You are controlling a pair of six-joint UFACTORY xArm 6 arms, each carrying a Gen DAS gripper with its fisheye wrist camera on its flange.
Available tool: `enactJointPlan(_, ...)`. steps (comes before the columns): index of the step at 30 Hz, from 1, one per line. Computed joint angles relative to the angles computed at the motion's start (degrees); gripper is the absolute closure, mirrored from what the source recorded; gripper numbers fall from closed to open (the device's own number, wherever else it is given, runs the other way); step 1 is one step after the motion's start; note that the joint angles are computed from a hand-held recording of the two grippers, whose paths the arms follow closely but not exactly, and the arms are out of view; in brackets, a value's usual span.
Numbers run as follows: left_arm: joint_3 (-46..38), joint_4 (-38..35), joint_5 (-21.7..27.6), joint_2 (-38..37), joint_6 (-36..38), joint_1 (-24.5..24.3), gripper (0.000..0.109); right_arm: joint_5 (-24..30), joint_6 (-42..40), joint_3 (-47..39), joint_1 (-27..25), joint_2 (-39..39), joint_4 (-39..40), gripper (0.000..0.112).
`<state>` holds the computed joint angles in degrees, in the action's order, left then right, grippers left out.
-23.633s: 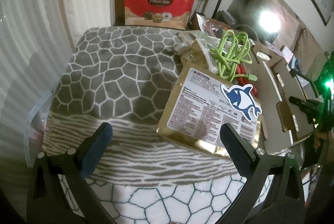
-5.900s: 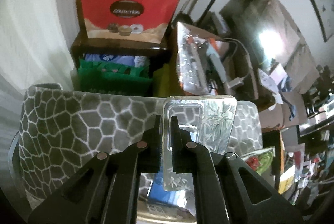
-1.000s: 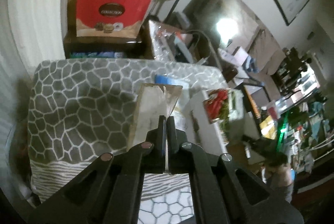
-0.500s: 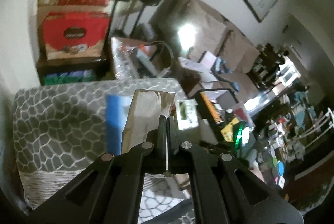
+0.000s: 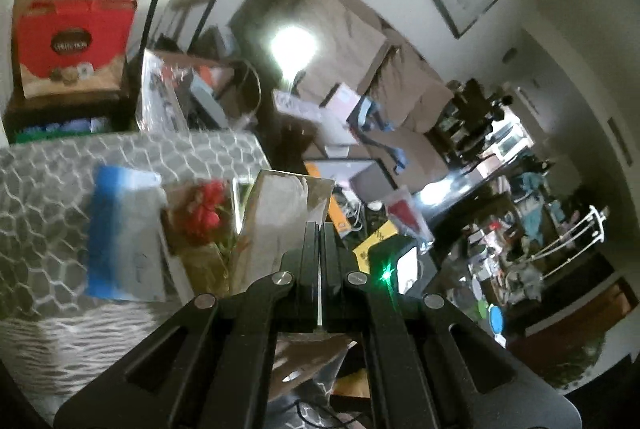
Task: Organize objects
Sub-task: 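Lift the gold snack bag and lower it into the box, then open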
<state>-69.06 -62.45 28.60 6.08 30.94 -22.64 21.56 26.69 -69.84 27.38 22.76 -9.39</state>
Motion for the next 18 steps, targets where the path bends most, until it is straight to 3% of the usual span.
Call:
enactJointPlan(10, 1.4, -12.0, -1.5, 6.5, 4.3, -1.3, 0.108, 0.1, 0.1, 0.1, 0.1, -0.3, 0.3, 0.101)
enactJointPlan(16, 5.3, -11.9, -3.0, 6.3, 3.9, -1.0, 0.108, -0.4, -0.8, 0.4, 0.1, -0.4, 1.7, 0.101)
enactJointPlan(18, 6.8, -11.1, -5.7, 5.1, 3.7, -2.4, 0.108, -0.5, -0.6, 0.6, 0.2, -0.5, 1.8, 0.101)
